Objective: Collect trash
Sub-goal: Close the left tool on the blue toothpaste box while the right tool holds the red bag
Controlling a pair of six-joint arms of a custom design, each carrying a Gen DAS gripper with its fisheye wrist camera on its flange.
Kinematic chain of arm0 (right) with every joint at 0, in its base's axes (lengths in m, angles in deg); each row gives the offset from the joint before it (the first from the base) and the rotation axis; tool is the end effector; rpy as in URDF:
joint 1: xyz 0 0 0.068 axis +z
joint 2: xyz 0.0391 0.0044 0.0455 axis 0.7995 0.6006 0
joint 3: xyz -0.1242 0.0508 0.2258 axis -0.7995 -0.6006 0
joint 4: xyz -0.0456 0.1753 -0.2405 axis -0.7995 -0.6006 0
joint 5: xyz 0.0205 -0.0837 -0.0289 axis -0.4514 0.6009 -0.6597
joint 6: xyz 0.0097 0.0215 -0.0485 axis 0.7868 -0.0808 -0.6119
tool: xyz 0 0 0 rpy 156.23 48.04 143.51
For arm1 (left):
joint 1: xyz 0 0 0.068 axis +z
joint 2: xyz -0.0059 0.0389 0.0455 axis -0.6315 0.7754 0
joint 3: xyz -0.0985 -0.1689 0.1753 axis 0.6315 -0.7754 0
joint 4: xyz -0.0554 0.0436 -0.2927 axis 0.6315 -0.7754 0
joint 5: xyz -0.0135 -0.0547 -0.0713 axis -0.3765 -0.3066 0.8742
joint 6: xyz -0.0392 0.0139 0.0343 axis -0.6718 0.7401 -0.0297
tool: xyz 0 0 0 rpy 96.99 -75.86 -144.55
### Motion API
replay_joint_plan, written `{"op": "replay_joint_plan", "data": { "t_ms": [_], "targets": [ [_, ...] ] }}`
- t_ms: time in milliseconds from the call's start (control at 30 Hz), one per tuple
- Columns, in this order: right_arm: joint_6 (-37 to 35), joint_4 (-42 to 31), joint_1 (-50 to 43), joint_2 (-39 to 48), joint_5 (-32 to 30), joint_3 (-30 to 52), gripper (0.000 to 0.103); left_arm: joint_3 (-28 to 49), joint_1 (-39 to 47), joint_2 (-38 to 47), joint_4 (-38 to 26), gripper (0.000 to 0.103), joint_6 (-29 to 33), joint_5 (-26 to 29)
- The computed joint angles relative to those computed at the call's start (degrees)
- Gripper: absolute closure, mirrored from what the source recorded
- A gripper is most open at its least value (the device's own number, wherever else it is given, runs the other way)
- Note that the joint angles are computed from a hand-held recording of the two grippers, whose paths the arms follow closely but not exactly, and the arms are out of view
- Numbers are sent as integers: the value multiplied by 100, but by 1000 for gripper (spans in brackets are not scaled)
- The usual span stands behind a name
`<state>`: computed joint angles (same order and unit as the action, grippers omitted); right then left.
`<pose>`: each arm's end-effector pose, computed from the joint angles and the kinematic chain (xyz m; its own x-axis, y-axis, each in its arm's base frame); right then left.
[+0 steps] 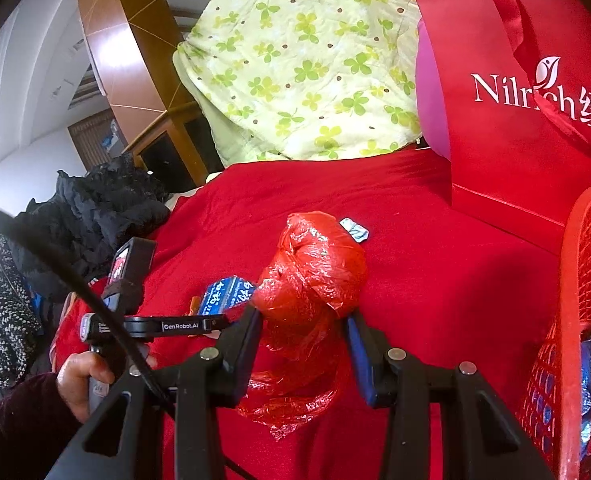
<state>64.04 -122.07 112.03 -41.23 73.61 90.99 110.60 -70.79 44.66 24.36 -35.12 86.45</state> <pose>0.0986 0.1214 0.1813 -0.5325 0.2920 -0.7944 -0.0225 0.9334 0.3582 0.2790 -0.1719 0.1379 -0.8773 0.1357 -0.4603 0.2363 0.9570 -0.1683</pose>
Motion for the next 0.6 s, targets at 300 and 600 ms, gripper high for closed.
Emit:
{"op": "replay_joint_plan", "data": {
  "t_ms": [300,600],
  "targets": [
    [143,-92,86,-38,139,-2,59,470,-706,652,-63,32,36,-592],
    [312,-253,225,-92,284,-13,59,274,-630,429,121,33,-290,-552]
  ]
}}
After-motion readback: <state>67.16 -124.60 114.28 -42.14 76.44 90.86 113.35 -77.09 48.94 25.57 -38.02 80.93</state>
